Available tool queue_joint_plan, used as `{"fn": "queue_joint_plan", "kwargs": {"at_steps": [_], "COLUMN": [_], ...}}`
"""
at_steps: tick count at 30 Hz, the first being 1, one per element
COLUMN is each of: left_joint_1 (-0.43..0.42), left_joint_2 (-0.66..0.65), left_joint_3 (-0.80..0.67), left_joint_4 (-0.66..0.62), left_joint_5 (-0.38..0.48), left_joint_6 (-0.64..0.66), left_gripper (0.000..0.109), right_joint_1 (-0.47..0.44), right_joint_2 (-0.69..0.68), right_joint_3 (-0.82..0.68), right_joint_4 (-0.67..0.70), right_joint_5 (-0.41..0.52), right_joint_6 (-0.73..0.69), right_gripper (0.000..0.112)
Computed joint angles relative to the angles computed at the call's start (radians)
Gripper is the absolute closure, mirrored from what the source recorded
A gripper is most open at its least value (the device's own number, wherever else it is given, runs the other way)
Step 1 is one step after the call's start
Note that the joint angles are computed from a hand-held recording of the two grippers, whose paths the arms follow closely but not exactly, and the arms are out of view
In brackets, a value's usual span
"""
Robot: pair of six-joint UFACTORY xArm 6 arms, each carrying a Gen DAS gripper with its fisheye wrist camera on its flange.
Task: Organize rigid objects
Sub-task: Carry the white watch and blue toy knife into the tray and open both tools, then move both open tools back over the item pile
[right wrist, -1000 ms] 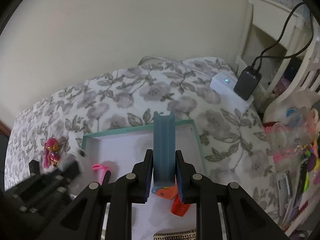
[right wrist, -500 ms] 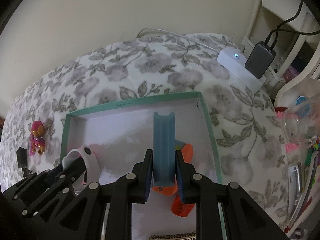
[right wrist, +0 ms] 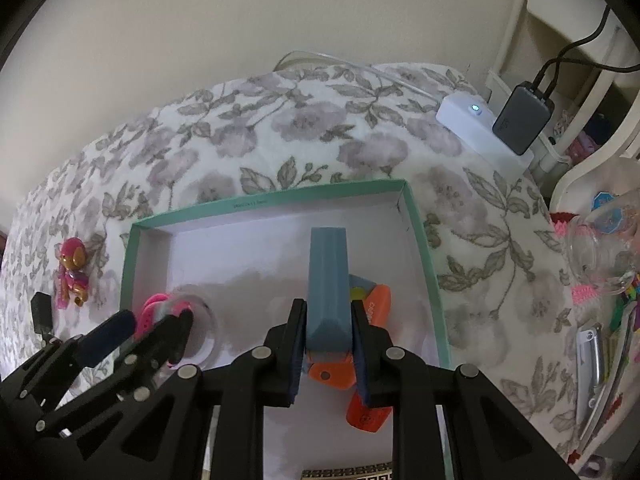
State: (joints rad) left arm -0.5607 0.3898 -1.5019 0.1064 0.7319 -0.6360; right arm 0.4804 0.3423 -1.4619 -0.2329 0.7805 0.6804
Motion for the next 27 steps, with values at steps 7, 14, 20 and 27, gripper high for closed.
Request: {"fn": "queue_joint_plan", "kwargs": {"at_steps": [7, 14, 20, 27], "left_joint_1": [0.006, 0.026, 0.051, 0.074], "left_joint_2": [-0.029, -0.084, -0.138, -0.186], "left_joint_3": [0.007, 0.035, 0.066, 0.087], "left_joint_4": [0.012, 0.045, 0.096, 0.214], "left_joint_5": [-0.006, -0.024, -0.029, 0.024], "left_joint_6": [-0.011, -0.049, -0.096, -0.169], "left_gripper": [0.048, 0.033, 0.028, 0.02], "right_joint_1": [-0.001, 0.004, 0.013, 0.026], "right_joint_2": [-0.017, -0.065, -0.103, -0.126], "right_joint_3": [-0.005, -0.004, -0.006, -0.015], "right_joint_4": [-0.009, -0.071, -0.14, -0.185], "right_joint_5": [-0.003, -0.022, -0.033, -0.033], "right_joint_6": [0.009, 0.052, 0.095, 0.121], "right_gripper": [0.089, 0.086, 0.053, 0.044]}}
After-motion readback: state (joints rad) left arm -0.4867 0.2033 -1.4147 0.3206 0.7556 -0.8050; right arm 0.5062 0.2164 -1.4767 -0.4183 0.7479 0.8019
